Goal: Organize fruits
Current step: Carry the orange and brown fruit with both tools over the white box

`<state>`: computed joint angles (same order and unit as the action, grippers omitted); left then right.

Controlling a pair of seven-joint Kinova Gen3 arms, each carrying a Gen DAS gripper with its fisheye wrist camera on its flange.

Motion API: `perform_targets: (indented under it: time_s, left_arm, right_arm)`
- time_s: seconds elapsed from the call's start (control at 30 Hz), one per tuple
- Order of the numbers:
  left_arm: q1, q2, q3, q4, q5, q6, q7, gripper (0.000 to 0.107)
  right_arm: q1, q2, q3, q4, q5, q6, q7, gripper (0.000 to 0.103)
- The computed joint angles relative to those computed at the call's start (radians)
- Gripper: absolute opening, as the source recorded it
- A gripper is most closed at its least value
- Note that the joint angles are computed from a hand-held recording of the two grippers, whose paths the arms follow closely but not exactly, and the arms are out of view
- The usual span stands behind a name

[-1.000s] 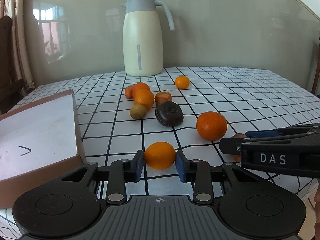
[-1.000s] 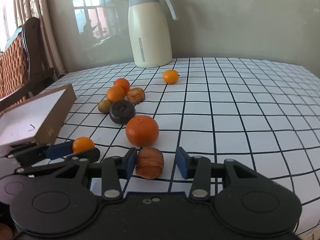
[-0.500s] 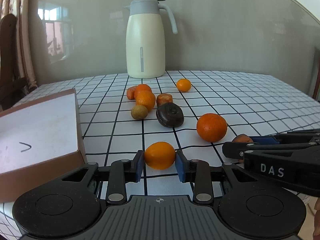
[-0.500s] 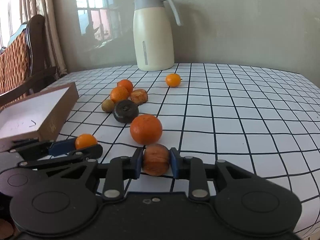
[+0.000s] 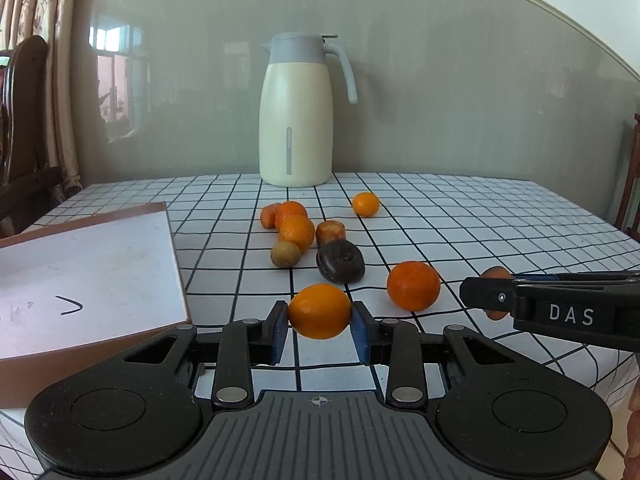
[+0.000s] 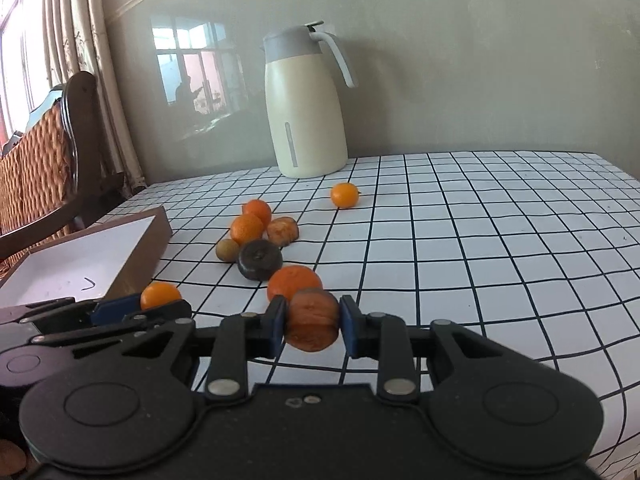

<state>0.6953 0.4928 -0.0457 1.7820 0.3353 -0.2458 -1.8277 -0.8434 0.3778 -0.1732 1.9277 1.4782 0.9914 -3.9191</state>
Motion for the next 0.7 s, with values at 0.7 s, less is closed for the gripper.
perform_targets:
  time_s: [0.7]
  left_arm:
    - [-0.163, -0.107, 0.095, 0.184, -0.006, -0.210, 0.027, 0.034]
  right_arm:
    - [-0.020, 0.032, -0.027, -0.033, 0.196, 0.004, -0.030, 0.020]
